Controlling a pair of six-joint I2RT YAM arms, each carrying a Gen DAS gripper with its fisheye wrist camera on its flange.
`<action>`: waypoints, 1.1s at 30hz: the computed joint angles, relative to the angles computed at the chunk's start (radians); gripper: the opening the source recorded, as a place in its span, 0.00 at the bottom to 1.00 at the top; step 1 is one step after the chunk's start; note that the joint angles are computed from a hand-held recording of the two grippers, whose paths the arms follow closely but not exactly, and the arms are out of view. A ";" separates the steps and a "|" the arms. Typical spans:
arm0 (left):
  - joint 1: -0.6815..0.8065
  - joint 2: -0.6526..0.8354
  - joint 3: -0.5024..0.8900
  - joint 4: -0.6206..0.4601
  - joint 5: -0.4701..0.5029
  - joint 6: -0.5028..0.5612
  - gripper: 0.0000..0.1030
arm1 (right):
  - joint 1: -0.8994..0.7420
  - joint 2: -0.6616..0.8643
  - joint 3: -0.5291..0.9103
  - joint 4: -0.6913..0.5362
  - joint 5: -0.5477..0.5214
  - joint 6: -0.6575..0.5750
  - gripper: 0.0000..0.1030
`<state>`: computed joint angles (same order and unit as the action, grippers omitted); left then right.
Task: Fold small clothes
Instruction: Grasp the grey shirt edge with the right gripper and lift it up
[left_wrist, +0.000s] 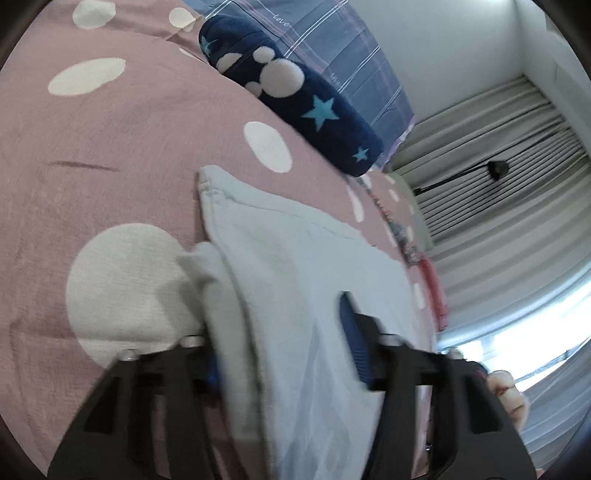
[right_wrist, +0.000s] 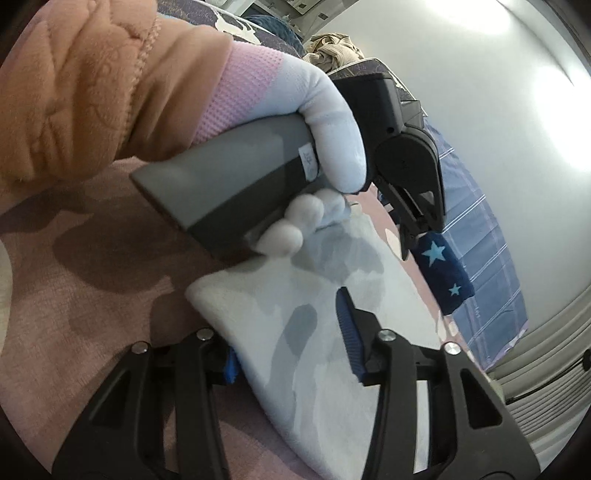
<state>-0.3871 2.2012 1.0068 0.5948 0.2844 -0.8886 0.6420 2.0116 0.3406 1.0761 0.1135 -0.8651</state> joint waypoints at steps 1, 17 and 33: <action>-0.003 -0.002 0.007 -0.022 -0.011 0.005 0.14 | -0.011 -0.010 0.008 -0.031 -0.020 -0.002 0.04; -0.121 -0.051 0.257 -0.275 -0.166 0.015 0.12 | -0.486 -0.432 0.053 -0.482 -0.534 0.141 0.04; -0.278 0.265 0.954 -0.761 -0.324 0.018 0.12 | -0.945 -0.203 0.501 -1.119 -0.948 0.089 0.04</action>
<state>-0.6647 2.4662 1.9612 -0.1659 -0.0392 -0.8706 -0.3028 1.8088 0.8414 -0.0430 -0.8346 -0.7766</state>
